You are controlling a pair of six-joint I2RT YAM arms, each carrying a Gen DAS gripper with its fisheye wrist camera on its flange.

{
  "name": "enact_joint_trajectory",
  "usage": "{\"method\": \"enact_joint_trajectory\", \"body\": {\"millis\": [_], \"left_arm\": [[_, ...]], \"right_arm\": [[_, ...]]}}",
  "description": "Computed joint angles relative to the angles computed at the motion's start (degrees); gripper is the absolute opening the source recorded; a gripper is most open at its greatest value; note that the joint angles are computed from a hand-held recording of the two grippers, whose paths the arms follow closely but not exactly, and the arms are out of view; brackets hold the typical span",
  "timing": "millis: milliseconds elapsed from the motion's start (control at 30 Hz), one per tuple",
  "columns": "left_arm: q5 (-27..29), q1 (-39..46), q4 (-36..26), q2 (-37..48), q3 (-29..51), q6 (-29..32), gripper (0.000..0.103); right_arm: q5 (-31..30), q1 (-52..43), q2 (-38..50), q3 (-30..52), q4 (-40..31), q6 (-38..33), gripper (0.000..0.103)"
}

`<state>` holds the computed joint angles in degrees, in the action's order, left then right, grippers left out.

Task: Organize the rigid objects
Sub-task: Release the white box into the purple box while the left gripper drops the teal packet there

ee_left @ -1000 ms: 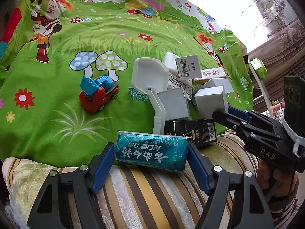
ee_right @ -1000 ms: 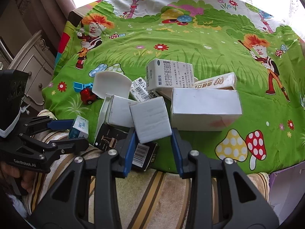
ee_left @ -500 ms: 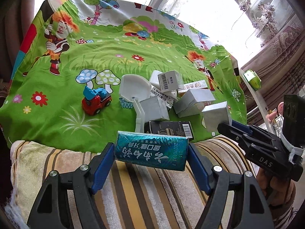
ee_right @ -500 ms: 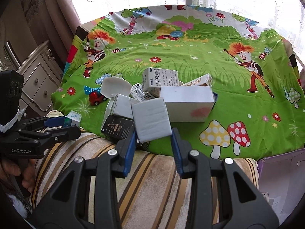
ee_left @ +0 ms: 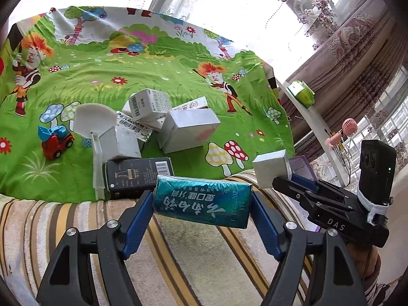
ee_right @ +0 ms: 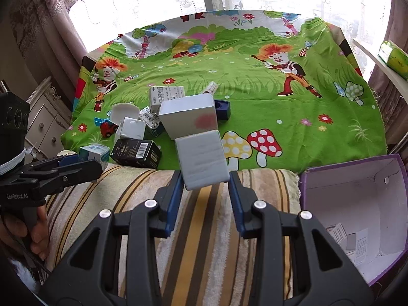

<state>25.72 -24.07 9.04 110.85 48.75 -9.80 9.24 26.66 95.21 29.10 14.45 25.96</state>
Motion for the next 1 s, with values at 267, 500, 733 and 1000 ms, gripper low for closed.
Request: {"method": "enact_joint_trajectory", "body": {"millis": [267,500,733,1000], "left_arm": [[-1.5,-9.0,-0.2,1.5,3.8,-1.4,0.076],[-3.9,-16.9,-2.9,4.6,10.1,-0.8,0.076],[-5.2,-23.0,-5.6,8.3,16.4,0.1,0.076],[-6.4,-27.9,-9.2,11.3,22.7,1.0,0.077]], "right_arm": [[3.3,-6.7,-12.8,-10.1,-2.6,-1.6,0.040],[2.5,-17.1,-22.8,-15.9,-6.0,-5.4,0.040],[0.9,-26.7,-30.0,-18.9,-8.9,-9.6,0.040],[-2.0,-34.4,-34.0,-20.2,-10.5,-12.3,0.041]]}}
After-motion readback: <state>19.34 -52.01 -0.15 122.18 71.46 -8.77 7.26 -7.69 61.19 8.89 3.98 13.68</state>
